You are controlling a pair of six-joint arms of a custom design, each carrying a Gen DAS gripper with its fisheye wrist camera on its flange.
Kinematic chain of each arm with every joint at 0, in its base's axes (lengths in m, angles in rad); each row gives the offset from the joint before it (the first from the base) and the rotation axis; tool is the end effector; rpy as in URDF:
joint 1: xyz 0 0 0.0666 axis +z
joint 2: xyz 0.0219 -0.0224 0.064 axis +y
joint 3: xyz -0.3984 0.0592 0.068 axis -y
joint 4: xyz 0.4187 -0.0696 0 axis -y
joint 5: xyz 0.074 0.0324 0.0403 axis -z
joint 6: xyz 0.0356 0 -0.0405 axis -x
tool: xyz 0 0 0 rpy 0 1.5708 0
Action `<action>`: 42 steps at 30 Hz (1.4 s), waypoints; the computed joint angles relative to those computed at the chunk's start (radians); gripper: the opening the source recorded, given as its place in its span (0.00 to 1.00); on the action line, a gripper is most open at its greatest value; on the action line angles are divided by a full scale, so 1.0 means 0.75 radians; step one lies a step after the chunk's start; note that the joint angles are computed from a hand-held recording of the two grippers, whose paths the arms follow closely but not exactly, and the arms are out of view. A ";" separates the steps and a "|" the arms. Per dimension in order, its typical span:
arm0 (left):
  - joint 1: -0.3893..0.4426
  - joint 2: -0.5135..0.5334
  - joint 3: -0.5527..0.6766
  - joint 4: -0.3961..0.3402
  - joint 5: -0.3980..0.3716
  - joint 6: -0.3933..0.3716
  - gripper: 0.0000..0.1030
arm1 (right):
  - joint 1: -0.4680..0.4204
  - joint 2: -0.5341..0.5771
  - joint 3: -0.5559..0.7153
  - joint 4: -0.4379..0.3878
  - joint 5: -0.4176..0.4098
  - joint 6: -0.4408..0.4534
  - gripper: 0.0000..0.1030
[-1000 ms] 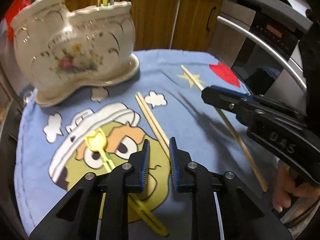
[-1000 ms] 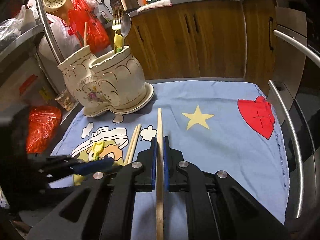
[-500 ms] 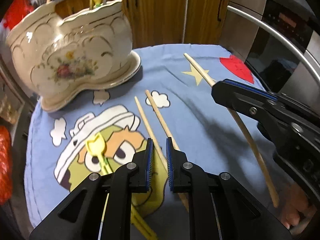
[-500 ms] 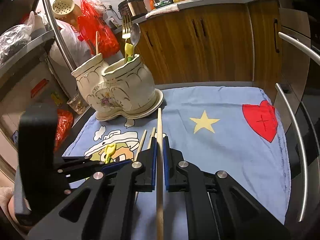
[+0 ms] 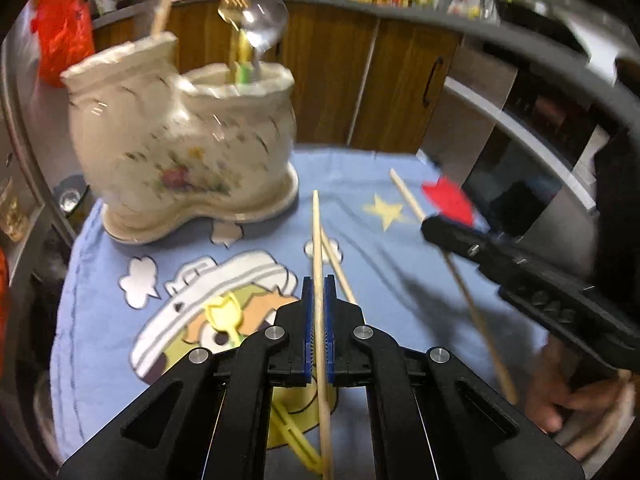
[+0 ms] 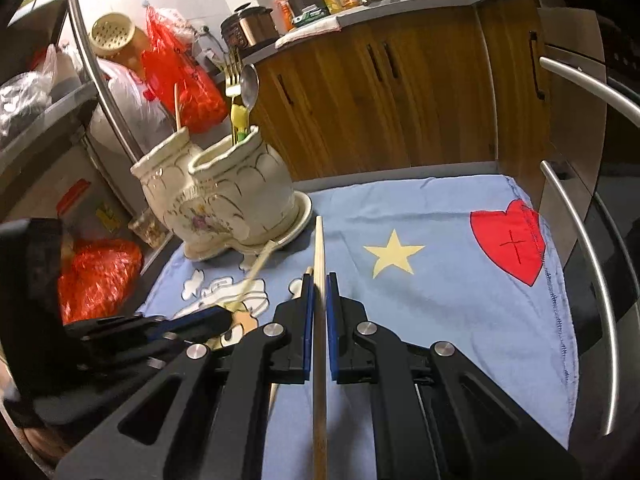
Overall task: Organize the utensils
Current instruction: 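Grasp the other wooden chopstick with the left tool while the right tool holds its chopstick, then lift and carry both chopsticks over the tall cup of the holder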
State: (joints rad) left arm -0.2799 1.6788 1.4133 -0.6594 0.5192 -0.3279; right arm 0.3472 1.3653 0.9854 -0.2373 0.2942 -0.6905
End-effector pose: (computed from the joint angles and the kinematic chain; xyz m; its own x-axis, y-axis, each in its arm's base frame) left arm 0.5711 -0.1830 0.3256 -0.5569 0.4510 -0.6975 0.7460 0.6408 -0.1813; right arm 0.4588 0.1546 0.3165 -0.4853 0.4726 -0.7356 0.2670 0.8812 0.3900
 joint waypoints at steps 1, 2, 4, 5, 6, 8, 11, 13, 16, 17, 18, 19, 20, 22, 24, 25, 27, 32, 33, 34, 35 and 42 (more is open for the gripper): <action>0.014 -0.003 -0.001 0.019 0.037 0.011 0.05 | 0.002 0.000 0.001 0.017 0.004 -0.002 0.06; 0.038 -0.016 -0.001 0.038 0.084 0.021 0.05 | 0.006 0.002 0.004 0.032 0.015 -0.001 0.06; 0.085 -0.032 0.006 0.062 0.177 0.047 0.05 | 0.019 0.008 0.011 0.065 0.035 0.007 0.06; 0.104 -0.039 0.007 0.080 0.213 0.062 0.05 | 0.024 0.010 0.012 0.081 0.037 0.009 0.06; 0.121 -0.045 0.005 0.104 0.243 0.077 0.05 | 0.031 0.013 0.015 0.105 0.042 0.012 0.06; 0.160 -0.055 0.004 0.181 0.311 0.127 0.05 | 0.047 0.014 0.021 0.157 0.072 0.032 0.06; 0.211 -0.058 0.016 0.290 0.396 0.201 0.05 | 0.065 0.006 0.036 0.234 0.116 0.067 0.06; 0.231 -0.047 0.044 0.350 0.410 0.237 0.05 | 0.072 0.010 0.061 0.259 0.138 0.092 0.06; 0.241 -0.009 0.126 0.386 0.419 0.267 0.05 | 0.060 0.041 0.138 0.247 0.132 0.135 0.06; 0.241 0.008 0.154 0.417 0.420 0.287 0.05 | 0.046 0.055 0.171 0.243 0.109 0.146 0.06; 0.231 0.018 0.163 0.457 0.412 0.305 0.05 | 0.040 0.065 0.194 0.237 0.097 0.151 0.06; 0.224 0.035 0.184 0.505 0.391 0.322 0.05 | 0.020 0.088 0.238 0.232 0.071 0.161 0.06; 0.219 0.055 0.210 0.541 0.378 0.340 0.05 | 0.012 0.099 0.259 0.231 0.060 0.167 0.06; 0.209 0.099 0.268 0.615 0.362 0.405 0.05 | -0.016 0.141 0.323 0.248 0.050 0.200 0.06; 0.200 0.143 0.316 0.714 0.356 0.498 0.05 | -0.037 0.179 0.367 0.295 0.049 0.218 0.06; 0.197 0.156 0.329 0.743 0.341 0.520 0.05 | -0.049 0.201 0.388 0.331 0.048 0.223 0.06; 0.183 0.192 0.364 0.817 0.297 0.572 0.05 | -0.066 0.239 0.421 0.394 0.067 0.238 0.06; 0.153 0.260 0.415 0.951 0.190 0.668 0.05 | -0.093 0.354 0.528 0.492 0.113 0.259 0.06; 0.148 0.275 0.426 0.973 0.171 0.680 0.05 | -0.093 0.368 0.539 0.513 0.133 0.274 0.06; 0.141 0.283 0.430 0.985 0.142 0.675 0.05 | -0.094 0.384 0.550 0.535 0.150 0.290 0.06; 0.136 0.291 0.436 0.992 0.122 0.666 0.05 | -0.097 0.398 0.559 0.550 0.154 0.299 0.06; 0.117 0.335 0.446 1.016 0.047 0.614 0.05 | -0.106 0.477 0.607 0.584 0.182 0.322 0.06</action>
State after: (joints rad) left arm -0.1924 1.9299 1.7481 0.1023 0.5548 0.1328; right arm 0.2680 1.7228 1.4408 0.2008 0.4309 -0.4492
